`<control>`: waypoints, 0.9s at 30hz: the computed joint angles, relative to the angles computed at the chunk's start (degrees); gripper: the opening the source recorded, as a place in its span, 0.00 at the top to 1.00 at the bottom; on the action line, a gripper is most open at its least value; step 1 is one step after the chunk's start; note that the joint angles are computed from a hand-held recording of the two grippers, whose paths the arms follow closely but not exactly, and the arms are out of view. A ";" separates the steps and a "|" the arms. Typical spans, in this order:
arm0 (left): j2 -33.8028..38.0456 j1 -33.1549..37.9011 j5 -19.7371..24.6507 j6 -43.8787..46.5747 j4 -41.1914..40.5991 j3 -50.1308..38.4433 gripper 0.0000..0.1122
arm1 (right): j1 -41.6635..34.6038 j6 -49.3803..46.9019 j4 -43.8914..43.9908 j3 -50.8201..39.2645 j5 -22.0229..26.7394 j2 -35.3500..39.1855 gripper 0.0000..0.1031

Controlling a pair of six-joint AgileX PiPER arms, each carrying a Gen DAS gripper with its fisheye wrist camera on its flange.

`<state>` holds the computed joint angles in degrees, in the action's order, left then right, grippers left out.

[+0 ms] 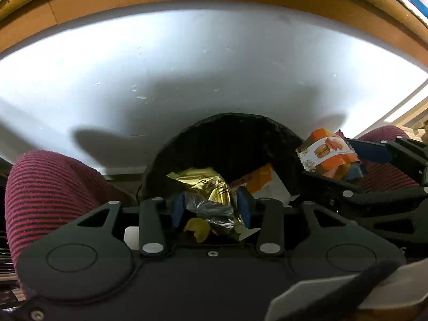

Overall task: Collect trash
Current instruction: 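Lower both wrappers into the bin and open both grippers, then raise both grippers back to the snack pile on the table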

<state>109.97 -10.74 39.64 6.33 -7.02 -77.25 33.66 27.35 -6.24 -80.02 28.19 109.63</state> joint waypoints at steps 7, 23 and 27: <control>-0.77 -0.29 -1.11 -2.31 1.40 0.67 0.45 | -0.04 0.84 0.16 -0.32 0.66 0.07 0.14; -11.63 2.14 -9.39 10.14 -8.70 2.19 0.36 | -2.91 -0.04 -2.21 2.94 -10.84 -8.60 0.13; -13.14 1.93 -11.82 12.70 -11.51 -0.03 0.36 | -3.81 9.63 -14.13 1.57 -13.54 -9.75 0.13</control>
